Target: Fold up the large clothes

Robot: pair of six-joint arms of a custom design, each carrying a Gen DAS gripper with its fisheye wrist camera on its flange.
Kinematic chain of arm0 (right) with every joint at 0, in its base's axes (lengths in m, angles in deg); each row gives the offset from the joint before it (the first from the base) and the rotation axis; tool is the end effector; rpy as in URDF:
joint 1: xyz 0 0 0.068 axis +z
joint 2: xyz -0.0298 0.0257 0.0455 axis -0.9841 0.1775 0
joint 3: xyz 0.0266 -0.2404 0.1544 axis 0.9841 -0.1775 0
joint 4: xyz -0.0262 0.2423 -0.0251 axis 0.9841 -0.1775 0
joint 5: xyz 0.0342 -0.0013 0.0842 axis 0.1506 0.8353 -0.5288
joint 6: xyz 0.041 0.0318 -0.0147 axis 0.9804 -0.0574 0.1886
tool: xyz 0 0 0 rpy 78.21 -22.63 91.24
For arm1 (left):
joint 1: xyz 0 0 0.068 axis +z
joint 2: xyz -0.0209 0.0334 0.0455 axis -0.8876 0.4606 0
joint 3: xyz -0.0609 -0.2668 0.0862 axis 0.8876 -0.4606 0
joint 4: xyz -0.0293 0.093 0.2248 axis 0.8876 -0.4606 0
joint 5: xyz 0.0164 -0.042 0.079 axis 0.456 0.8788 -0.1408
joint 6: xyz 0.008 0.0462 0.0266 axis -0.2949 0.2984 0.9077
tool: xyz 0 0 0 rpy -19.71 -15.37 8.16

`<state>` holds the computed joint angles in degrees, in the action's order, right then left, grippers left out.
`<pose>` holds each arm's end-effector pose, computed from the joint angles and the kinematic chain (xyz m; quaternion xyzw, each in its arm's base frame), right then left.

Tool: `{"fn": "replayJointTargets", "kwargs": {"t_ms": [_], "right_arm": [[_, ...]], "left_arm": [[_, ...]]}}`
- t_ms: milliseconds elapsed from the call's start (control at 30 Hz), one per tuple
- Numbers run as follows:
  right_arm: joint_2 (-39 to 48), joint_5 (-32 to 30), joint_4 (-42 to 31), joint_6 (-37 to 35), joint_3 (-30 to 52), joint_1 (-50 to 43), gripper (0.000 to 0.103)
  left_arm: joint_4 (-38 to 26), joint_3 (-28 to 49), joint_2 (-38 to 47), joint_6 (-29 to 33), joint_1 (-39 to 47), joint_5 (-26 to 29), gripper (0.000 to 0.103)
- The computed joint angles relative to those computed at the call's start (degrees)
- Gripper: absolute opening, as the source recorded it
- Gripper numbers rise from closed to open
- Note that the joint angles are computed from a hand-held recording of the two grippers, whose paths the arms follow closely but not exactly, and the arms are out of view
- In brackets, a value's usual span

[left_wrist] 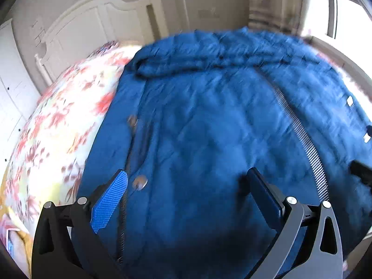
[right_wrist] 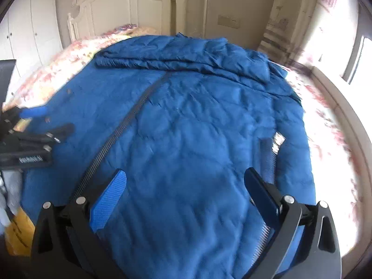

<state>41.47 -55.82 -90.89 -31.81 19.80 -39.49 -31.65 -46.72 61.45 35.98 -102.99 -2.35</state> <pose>0.1753 0.1315 0.1858 -0.0780 0.9343 0.0097 0.3476 0.1757 -0.1292 0.1618 0.0822 0.9351 0.0421 0.3422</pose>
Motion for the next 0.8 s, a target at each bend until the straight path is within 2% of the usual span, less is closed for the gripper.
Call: {"fn": "replayJointTargets", "kwargs": {"t_ms": [33,67,100,167,267,333,400,433,500,533,567,600,667,733,800], "right_arm": [[0.6,-1.2,0.4,-0.1,-1.5,-0.8,0.1],[0.8,-2.7,2.3,-1.1,-2.9,-1.8,0.1],[-0.7,-2.2,6.9,-2.6,-6.2,-1.4,0.1],[-2.0,-1.5,8.2,-3.1,-7.8,-0.7,0.1],[-3.7,0.9,0.3,0.9,-4.8,1.5,0.1],[-8.3,3.6,-0.6,2.8,-5.5,6.0,0.1],[-8.9,5.4,-0.1,4.1,-5.9,10.1,0.1],[-7.0,6.2,0.6,4.6,-5.9,12.8,0.1],[-1.9,6.8,3.9,3.3,-6.2,15.5,0.1],[0.4,8.4,5.7,3.3,-6.9,16.7,0.1],[-0.3,8.6,10.2,4.1,-9.7,16.7,0.1],[-1.2,7.2,10.8,4.8,-10.8,16.0,0.1],[-3.6,7.1,7.2,5.3,-10.6,16.2,0.1],[-7.8,10.1,2.2,7.6,-10.7,19.0,0.1],[-12.8,14.1,-1.1,11.5,-12.9,22.6,0.1]], "left_arm": [[6.0,-4.1,-1.8,1.6,3.8,5.7,0.099],[8.6,-6.0,-2.8,2.1,5.4,7.6,0.099],[8.7,-6.1,-3.0,2.5,6.3,8.8,0.099],[6.0,-5.1,-3.6,2.0,5.3,7.2,0.099],[1.0,-5.2,-8.8,-1.4,2.1,5.5,0.098],[-0.4,-6.7,-13.9,-2.8,-3.3,3.2,0.098],[-0.8,-7.0,-13.8,-4.0,-8.3,0.0,0.098],[-0.4,-7.1,-11.0,-4.9,-11.8,-2.9,0.098],[3.0,-8.1,-6.4,-5.4,-13.1,-4.2,0.099],[7.8,-11.2,-7.3,-5.0,-12.6,-3.9,0.099],[8.9,-12.3,-8.4,-4.5,-11.9,-2.9,0.099],[7.7,-12.7,-10.2,-3.7,-11.4,-2.2,0.099],[4.6,-13.1,-14.0,-3.8,-11.5,-2.8,0.099],[0.8,-14.8,-19.9,-4.9,-12.1,-5.3,0.099],[-1.1,-17.1,-24.4,-5.0,-10.5,-4.8,0.099]]}}
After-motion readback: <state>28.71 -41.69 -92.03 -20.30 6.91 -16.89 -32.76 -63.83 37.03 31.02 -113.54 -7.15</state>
